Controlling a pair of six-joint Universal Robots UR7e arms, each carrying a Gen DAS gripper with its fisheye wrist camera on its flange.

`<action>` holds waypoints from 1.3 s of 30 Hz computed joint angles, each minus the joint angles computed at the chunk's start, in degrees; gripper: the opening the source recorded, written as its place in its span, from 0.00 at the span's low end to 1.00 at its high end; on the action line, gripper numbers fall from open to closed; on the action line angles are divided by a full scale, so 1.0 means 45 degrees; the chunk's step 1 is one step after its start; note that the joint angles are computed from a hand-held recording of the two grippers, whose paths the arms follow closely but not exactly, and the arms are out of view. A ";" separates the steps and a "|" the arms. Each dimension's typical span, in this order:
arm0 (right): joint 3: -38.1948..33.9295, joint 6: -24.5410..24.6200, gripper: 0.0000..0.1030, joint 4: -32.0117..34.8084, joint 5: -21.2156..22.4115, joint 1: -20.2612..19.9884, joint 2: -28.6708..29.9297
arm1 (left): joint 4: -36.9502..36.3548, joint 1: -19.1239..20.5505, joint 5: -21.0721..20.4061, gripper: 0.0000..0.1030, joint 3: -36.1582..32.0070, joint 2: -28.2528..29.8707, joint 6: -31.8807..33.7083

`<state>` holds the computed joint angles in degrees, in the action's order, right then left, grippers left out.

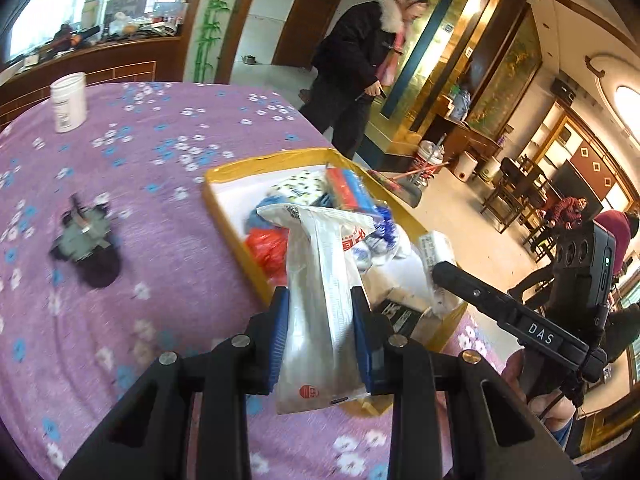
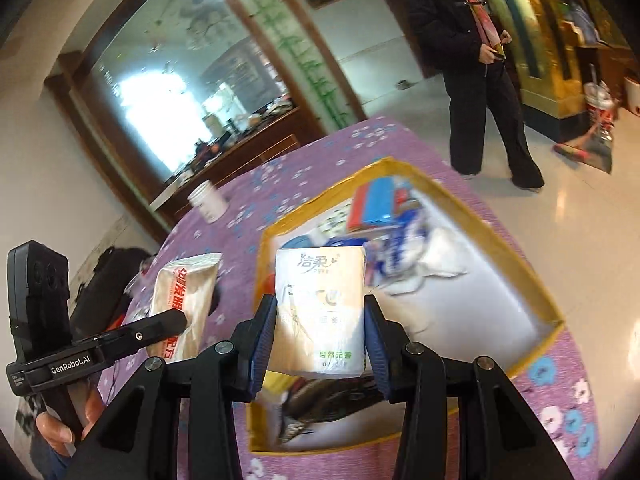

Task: Organize soft objects
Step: 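Carry the white packet and Face tissue pack into the tray and open both grippers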

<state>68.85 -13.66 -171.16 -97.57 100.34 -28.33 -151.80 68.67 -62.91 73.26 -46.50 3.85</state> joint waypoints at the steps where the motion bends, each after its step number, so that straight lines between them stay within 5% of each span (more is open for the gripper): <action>1: -0.0015 0.0112 0.45 -0.0047 -0.0036 -0.0069 -0.0029 | 0.0119 0.0001 0.0000 0.28 -0.0250 0.0166 0.0000; 18: -0.0945 0.0110 0.45 0.0016 -0.1592 -0.0318 0.0509 | 0.2280 0.0457 0.0336 0.28 -0.6289 0.4015 0.0428; 25: -0.1911 -0.0679 0.45 0.0273 -0.2895 -0.0039 0.1261 | 0.1909 0.0578 0.0678 0.29 -0.6673 0.4588 0.1224; 39: -0.3499 -0.1563 0.45 0.0744 -0.4746 0.0240 0.2485 | -0.1482 0.0182 0.2040 0.29 -0.5391 0.4771 0.4309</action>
<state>53.10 -20.69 -167.81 -118.92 101.42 -17.15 -158.47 69.49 -53.73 49.00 -25.02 23.24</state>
